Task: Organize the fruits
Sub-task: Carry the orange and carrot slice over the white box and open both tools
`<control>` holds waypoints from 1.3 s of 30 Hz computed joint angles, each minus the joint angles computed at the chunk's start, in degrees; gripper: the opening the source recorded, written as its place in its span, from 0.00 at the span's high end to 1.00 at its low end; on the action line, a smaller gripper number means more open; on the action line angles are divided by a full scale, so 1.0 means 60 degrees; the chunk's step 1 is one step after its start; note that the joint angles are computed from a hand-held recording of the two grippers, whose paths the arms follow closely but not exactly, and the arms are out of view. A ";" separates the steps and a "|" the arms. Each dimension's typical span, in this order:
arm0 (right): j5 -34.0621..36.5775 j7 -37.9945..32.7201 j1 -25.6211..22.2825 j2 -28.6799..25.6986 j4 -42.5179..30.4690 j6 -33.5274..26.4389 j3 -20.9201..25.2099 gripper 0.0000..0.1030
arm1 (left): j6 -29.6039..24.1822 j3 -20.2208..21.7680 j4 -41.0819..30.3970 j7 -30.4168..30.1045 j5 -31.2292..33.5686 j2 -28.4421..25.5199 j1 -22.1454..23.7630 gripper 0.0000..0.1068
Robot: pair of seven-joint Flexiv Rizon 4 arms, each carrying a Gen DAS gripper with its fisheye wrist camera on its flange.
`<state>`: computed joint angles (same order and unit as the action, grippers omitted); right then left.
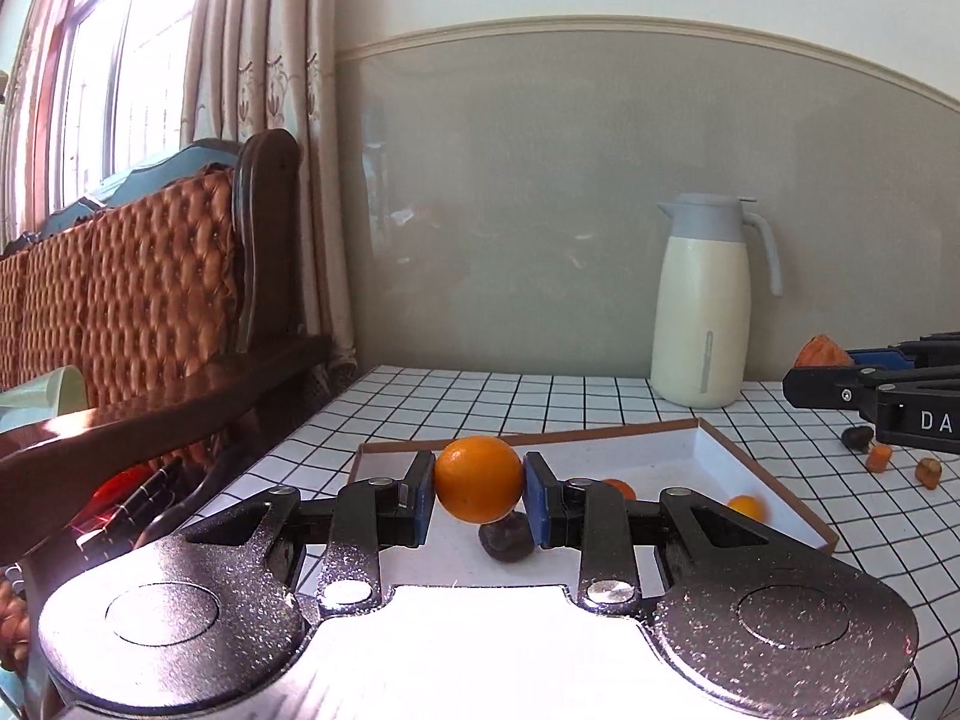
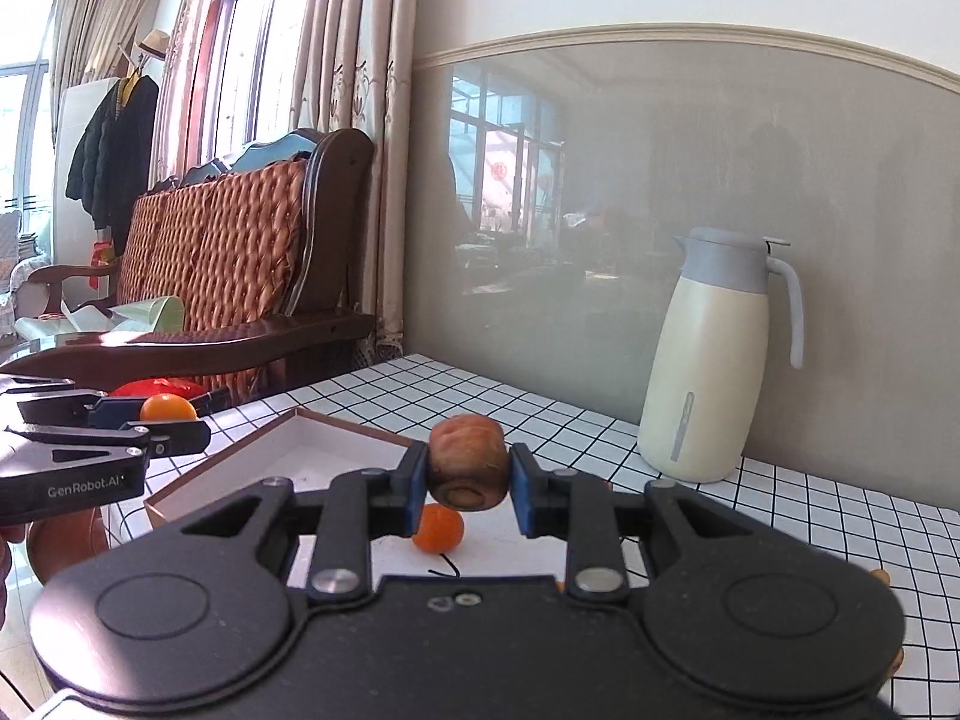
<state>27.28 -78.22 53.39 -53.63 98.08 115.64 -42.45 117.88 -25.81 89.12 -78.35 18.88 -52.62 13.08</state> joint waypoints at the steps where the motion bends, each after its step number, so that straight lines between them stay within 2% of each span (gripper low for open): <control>1: 0.0006 0.0043 -0.0059 -0.0074 -0.0123 -0.0055 -0.0002 0.81 | -0.0071 -0.0038 -0.0174 0.0018 -0.0016 -0.0100 -0.0022 0.71; 5: -0.0033 0.0380 -0.0137 -0.0358 -0.0431 -0.0344 -0.0155 0.81 | -0.0320 0.0021 -0.0875 0.0180 -0.0303 -0.0487 -0.0314 0.71; 12: -0.0410 0.1042 -0.0219 -0.0671 -0.0652 -0.0524 -0.0391 0.81 | -0.0809 -0.0330 -0.1525 0.0511 -0.0535 -0.0969 -0.0284 0.71; 18: -0.0813 0.1415 -0.0249 -0.1124 -0.1035 -0.0763 -0.0950 0.81 | -0.1008 -0.0637 -0.1900 0.0888 -0.0756 -0.1270 -0.0230 0.71; 30: -0.1430 0.2033 -0.0716 -0.1384 -0.1523 -0.0992 -0.0997 0.81 | -0.1578 -0.0675 -0.2960 0.1476 -0.1652 -0.1808 -0.0478 0.71; 39: -0.1853 0.2382 -0.1175 -0.1357 -0.1798 -0.1205 -0.0741 0.81 | -0.2025 -0.0481 -0.3576 0.1991 -0.2329 -0.2032 -0.0807 0.71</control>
<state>16.16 -63.93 46.34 -61.78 87.29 108.41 -46.89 105.73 -28.70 67.66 -66.41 4.91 -64.82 8.24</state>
